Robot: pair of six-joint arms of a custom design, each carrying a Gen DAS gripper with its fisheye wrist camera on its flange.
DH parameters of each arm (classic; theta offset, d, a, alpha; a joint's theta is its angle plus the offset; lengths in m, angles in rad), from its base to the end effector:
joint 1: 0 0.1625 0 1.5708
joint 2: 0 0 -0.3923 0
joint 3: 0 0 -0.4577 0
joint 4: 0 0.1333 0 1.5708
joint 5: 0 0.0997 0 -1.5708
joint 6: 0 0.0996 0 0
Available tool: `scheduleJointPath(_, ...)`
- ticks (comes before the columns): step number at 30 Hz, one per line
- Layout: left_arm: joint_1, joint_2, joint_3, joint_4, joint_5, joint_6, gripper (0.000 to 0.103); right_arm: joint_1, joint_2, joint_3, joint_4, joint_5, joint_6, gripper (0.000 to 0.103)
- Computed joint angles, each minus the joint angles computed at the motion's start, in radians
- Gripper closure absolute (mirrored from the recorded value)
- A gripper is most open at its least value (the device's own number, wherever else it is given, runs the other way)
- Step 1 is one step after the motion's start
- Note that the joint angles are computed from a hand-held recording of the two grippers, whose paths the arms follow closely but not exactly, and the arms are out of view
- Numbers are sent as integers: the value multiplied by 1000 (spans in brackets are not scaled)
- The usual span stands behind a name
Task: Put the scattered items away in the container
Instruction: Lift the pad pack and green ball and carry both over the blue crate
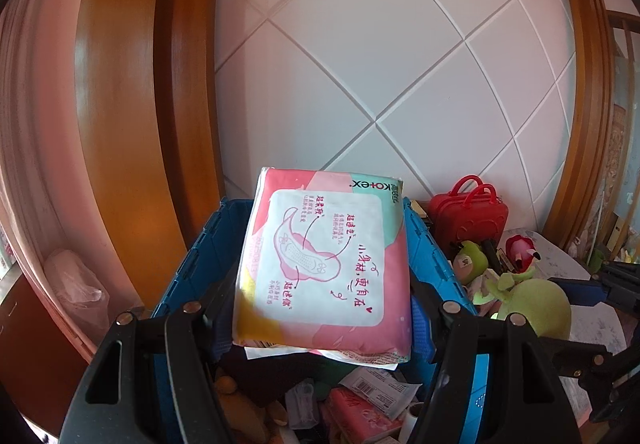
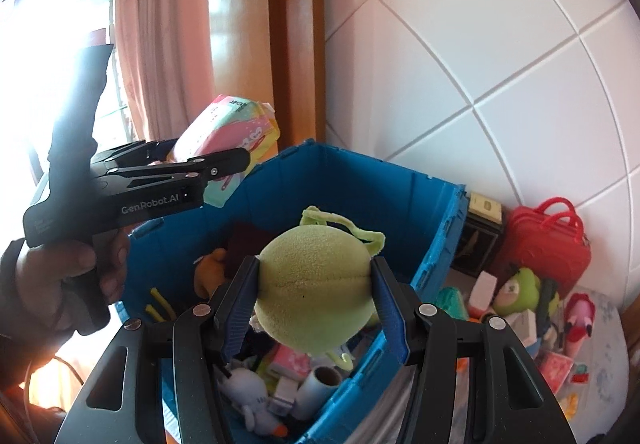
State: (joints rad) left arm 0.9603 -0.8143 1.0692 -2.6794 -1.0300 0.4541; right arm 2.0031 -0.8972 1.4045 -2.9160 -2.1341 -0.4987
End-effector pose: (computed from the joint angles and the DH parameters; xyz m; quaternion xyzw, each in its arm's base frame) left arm -0.3315 -0.7958 0.3514 0.3499 0.8120 -0.4167 0.2112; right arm 0.3970 -0.6693 0.2645 0.2929 -0.8349 0.3821 0.2667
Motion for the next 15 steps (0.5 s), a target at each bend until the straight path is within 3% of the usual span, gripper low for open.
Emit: scheduleJointPath(15,58,130,-226,124,-61,19,36,-7,142,-156,84,-20,42,48)
